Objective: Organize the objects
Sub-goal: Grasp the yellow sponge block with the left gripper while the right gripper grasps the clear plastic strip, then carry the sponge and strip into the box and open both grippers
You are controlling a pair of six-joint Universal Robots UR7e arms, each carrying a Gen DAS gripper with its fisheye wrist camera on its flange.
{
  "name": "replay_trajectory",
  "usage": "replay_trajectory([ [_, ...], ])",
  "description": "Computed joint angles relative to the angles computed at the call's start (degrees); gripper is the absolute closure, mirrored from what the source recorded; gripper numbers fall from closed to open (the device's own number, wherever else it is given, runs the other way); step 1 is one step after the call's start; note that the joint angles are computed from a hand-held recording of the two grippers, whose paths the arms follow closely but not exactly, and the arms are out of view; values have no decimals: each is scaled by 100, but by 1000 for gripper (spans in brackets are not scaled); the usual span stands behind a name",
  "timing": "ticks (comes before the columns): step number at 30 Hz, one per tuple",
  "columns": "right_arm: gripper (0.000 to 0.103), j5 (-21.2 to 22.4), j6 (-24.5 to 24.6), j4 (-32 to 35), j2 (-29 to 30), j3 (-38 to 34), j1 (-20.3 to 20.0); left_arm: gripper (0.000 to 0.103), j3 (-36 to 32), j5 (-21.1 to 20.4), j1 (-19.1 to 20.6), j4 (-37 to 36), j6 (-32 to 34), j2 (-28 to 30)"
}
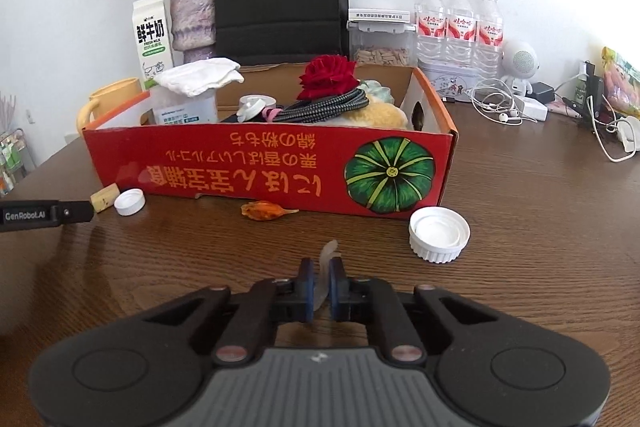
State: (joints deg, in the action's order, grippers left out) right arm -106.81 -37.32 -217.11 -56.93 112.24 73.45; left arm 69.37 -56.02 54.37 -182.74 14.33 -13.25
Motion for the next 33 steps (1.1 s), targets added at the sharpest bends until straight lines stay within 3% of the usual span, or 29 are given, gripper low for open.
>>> replay_trajectory([
  [3,101,39,-47,-105,9,27,6,37,-364,-99,35,245,105,156],
  [5,101,104,-51,-134,-5,55,2,60,-419,-177,41,295,258,181],
  [6,101,120,-70,-175,0,65,4,78,-362,-285,50,297,304,146],
  [9,101,206,-85,-296,-8,109,-12,79,-148,-460,34,219,426,45],
  [17,101,636,-181,-827,1,298,-52,79,330,-435,-103,-718,428,-97],
  [23,101,1002,-291,-936,-62,199,77,79,312,-609,-270,-827,329,-170],
  [29,101,1172,-377,-791,55,-408,284,79,-321,-915,-480,-878,546,105],
  [33,101,1215,-464,-549,257,-1014,383,79,-1283,-1035,-580,-665,669,622],
])
